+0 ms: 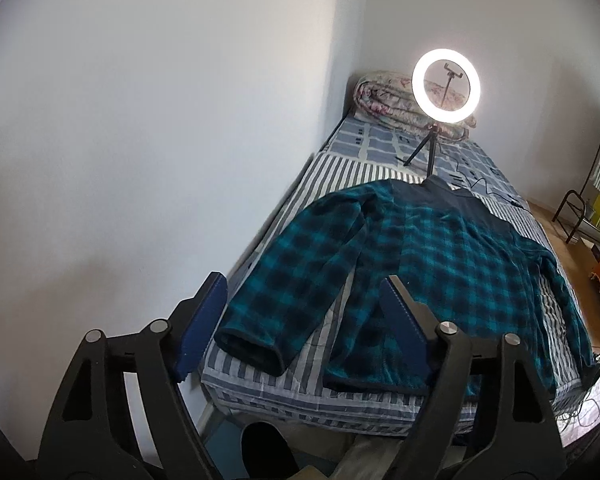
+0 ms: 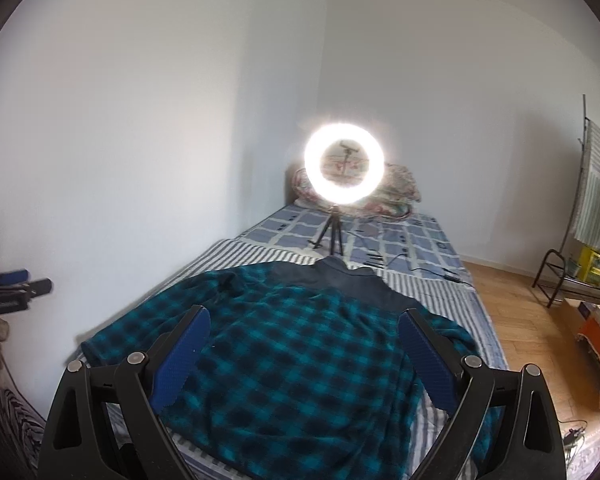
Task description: Fold large clothes
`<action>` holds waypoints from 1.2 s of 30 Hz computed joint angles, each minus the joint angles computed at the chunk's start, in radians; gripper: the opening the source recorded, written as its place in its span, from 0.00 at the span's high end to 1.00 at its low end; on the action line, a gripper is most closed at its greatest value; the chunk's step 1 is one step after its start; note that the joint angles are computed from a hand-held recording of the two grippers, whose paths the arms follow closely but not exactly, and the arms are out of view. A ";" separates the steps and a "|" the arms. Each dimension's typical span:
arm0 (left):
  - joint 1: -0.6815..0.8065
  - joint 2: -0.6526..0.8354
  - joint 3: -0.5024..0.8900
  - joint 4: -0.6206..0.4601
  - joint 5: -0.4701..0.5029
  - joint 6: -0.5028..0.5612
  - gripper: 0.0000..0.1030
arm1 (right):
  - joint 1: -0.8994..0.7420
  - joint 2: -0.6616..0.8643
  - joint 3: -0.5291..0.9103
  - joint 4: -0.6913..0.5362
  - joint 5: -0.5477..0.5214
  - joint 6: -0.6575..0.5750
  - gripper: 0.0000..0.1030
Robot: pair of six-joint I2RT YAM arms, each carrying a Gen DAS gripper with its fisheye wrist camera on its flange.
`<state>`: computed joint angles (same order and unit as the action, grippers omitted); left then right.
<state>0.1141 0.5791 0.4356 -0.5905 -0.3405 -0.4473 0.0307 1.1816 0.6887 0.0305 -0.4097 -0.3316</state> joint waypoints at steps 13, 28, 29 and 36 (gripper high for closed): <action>0.472 0.580 -0.231 0.608 0.436 -0.038 0.48 | 0.074 0.493 0.278 -0.114 -0.111 -0.037 0.08; 0.571 1.289 -0.129 1.108 0.635 -0.073 0.64 | 0.117 0.651 0.345 -0.200 -0.052 -0.114 0.14; 0.578 1.309 -0.124 1.119 0.643 -0.073 0.79 | 0.118 0.653 0.343 -0.198 -0.048 -0.116 0.14; 0.576 1.246 -0.203 1.204 0.694 -0.059 0.97 | 0.128 0.663 0.354 -0.201 -0.032 -0.127 0.14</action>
